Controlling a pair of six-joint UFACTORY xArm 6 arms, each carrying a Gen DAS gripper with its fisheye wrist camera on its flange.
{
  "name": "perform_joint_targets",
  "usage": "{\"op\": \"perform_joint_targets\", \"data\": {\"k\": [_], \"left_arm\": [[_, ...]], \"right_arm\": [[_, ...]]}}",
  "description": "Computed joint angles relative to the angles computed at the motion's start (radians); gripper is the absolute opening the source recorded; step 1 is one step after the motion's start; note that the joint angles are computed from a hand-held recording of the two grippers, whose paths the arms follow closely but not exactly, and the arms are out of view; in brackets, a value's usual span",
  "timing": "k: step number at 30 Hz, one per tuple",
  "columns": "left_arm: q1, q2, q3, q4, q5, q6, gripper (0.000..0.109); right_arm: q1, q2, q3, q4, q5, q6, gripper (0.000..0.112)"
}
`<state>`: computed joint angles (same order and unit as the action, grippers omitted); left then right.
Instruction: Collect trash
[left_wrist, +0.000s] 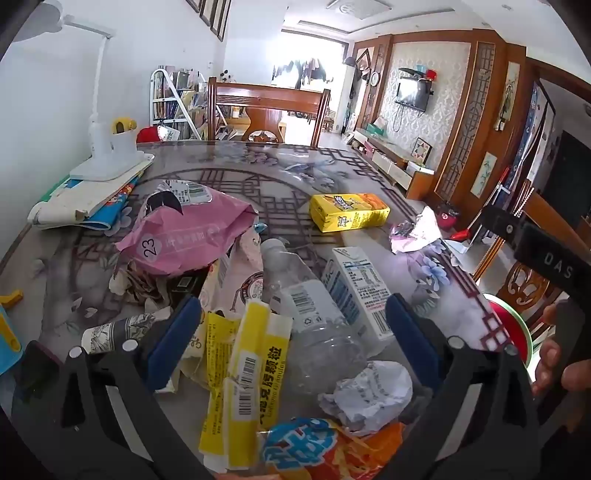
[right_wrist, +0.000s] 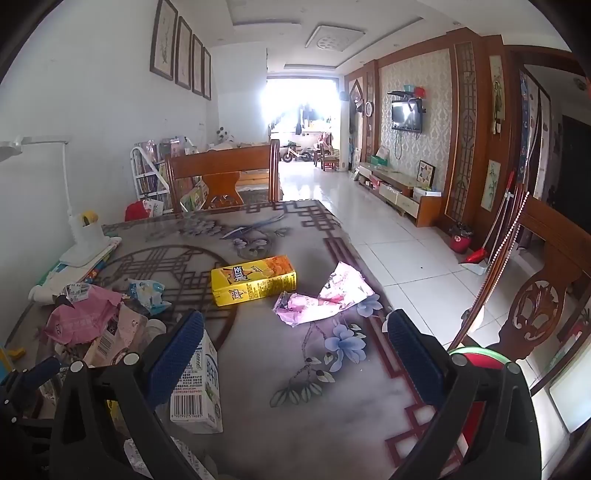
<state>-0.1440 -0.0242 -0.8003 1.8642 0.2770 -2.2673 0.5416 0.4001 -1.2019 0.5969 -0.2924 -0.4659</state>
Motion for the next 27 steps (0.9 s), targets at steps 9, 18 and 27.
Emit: {"op": "perform_joint_targets", "data": {"k": [9, 18, 27], "left_arm": [[0.0, 0.0, 0.001, -0.007, 0.001, 0.008, 0.098], [0.0, -0.001, 0.001, -0.01, 0.001, 0.01, 0.098], [0.001, 0.0, 0.001, -0.013, -0.001, 0.014, 0.098]], "right_arm": [[0.011, -0.002, -0.012, 0.081, 0.025, -0.057, 0.096], [0.014, 0.006, -0.013, 0.084, 0.022, -0.058, 0.096], [0.021, 0.008, -0.03, 0.151, 0.035, -0.121, 0.096]]}}
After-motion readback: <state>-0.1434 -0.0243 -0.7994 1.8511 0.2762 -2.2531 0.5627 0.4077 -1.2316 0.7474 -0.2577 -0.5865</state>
